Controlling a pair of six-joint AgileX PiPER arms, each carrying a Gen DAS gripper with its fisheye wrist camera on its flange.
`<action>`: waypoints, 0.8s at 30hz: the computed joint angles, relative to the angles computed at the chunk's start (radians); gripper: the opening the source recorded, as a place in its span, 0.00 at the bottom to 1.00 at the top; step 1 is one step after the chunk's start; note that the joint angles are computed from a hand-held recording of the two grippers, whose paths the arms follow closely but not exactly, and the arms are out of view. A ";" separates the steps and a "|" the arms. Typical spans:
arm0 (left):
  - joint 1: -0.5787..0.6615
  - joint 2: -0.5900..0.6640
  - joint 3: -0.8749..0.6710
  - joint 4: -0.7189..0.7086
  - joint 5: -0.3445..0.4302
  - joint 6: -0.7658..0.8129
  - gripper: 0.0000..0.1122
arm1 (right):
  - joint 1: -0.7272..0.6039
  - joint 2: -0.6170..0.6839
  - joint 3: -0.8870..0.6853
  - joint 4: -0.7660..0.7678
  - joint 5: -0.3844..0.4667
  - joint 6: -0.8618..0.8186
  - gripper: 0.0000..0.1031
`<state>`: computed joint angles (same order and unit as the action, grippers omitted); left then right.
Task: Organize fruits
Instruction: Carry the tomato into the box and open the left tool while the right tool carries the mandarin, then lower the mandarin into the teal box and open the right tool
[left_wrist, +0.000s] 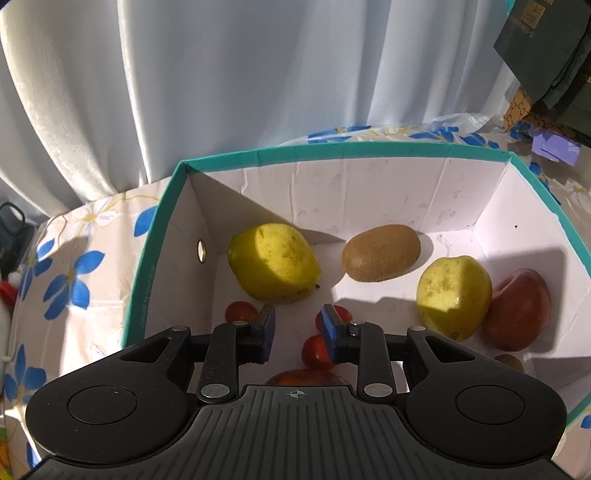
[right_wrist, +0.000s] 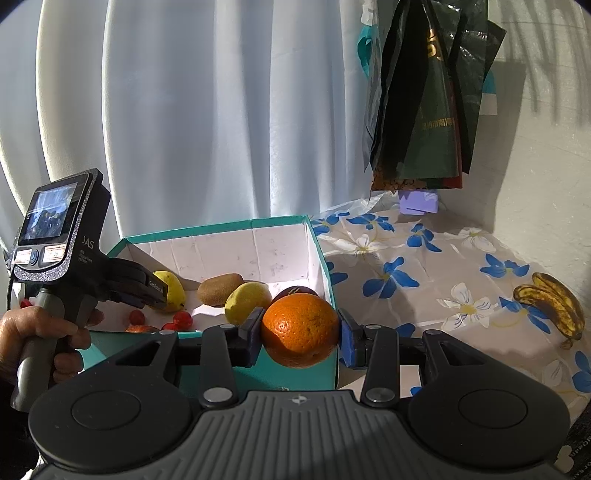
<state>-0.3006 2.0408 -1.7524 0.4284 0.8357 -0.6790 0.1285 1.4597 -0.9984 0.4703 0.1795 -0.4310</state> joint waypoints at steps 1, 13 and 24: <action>0.000 -0.003 0.004 -0.002 -0.003 0.000 0.36 | -0.002 0.002 -0.001 0.016 0.000 -0.016 0.39; -0.109 -0.190 0.164 0.210 0.011 -0.162 0.92 | -0.013 0.024 -0.020 0.104 -0.001 -0.108 0.39; -0.151 -0.316 0.251 0.174 0.120 -0.206 0.92 | -0.014 0.071 -0.073 0.267 0.023 -0.299 0.39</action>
<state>-0.4518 1.7251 -1.5017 0.6021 0.9559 -0.8847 0.1146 1.5308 -1.0718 0.7370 0.2024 -0.7300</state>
